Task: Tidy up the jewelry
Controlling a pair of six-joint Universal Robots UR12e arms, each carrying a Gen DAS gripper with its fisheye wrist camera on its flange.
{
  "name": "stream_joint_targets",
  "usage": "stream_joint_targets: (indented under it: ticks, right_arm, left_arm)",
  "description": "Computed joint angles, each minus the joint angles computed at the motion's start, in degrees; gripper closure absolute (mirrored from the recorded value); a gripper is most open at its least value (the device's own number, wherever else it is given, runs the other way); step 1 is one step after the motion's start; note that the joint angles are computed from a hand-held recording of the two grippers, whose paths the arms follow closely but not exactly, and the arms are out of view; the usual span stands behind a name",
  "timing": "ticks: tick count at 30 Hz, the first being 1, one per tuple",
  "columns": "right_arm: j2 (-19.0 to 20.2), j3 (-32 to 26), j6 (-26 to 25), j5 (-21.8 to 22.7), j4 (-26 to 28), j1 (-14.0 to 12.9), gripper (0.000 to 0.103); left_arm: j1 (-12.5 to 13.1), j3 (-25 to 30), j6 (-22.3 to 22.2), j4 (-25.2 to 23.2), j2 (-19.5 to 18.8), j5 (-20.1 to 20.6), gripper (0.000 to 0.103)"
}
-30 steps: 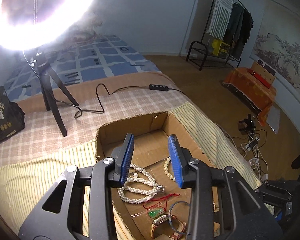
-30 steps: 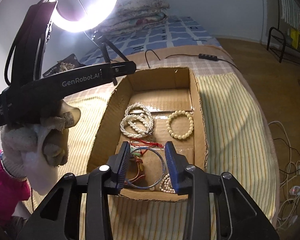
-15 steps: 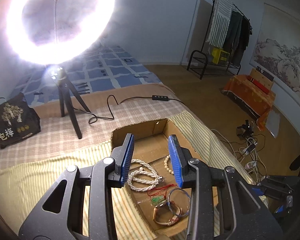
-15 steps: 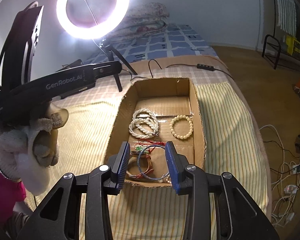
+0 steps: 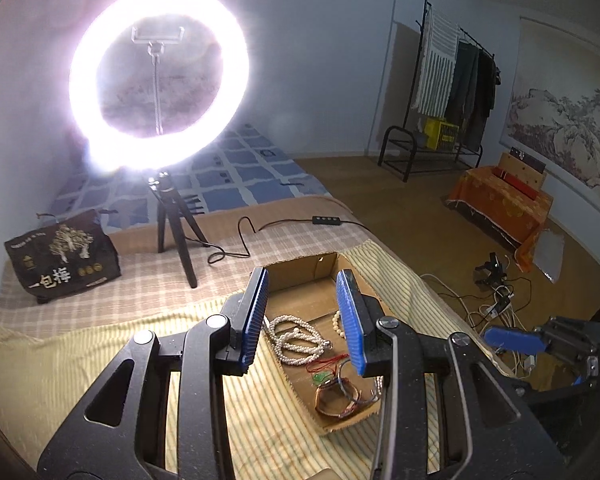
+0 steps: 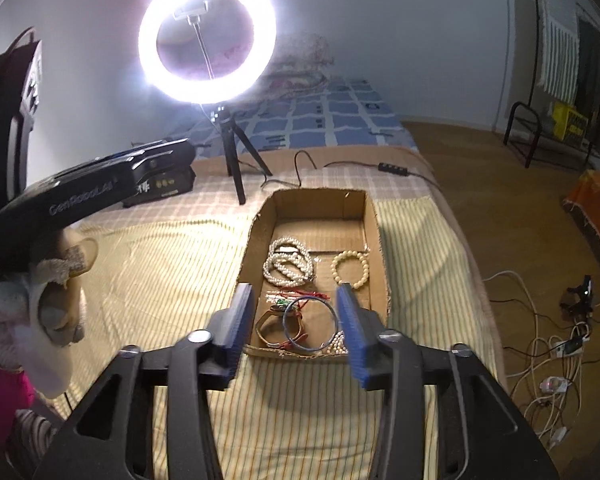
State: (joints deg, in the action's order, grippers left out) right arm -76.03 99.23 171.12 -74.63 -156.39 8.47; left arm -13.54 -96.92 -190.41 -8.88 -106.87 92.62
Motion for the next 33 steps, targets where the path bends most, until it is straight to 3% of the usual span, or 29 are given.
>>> stream_joint_targets:
  ticks: [6, 11, 14, 19, 21, 23, 33]
  right_arm:
    - [-1.5, 1.5, 0.0, -2.9, -2.3, 0.9, 0.053]
    - [-2.4, 3.0, 1.3, -6.5, -5.9, 1.8, 0.040]
    - [-2.7, 3.7, 2.3, -9.0, -7.8, 2.3, 0.036]
    - [-2.9, 4.8, 2.0, -13.3, -11.7, 3.0, 0.026]
    - [-2.9, 5.1, 2.3, -14.7, -13.2, 3.2, 0.023]
    - [-3.0, 5.3, 2.9, -15.3, -14.0, 3.2, 0.023]
    - [-2.5, 6.1, 4.0, -17.6, -17.3, 3.1, 0.021]
  left_arm:
    - [-0.5, -2.9, 0.6, 1.3, 2.8, 1.7, 0.068]
    - [-1.3, -5.1, 1.5, 2.6, 4.6, 3.8, 0.067]
    - [-1.6, -6.4, 1.4, 3.4, 5.6, 4.6, 0.057]
    - [-1.9, -7.7, 0.7, 3.7, 6.6, 5.9, 0.048]
    - [-2.0, -8.1, 0.1, 4.1, 6.9, 6.2, 0.036]
    - [-2.1, -8.4, -0.4, 4.7, 7.0, 6.4, 0.031]
    - [-3.0, -9.2, 1.1, 6.2, 7.3, 7.4, 0.020]
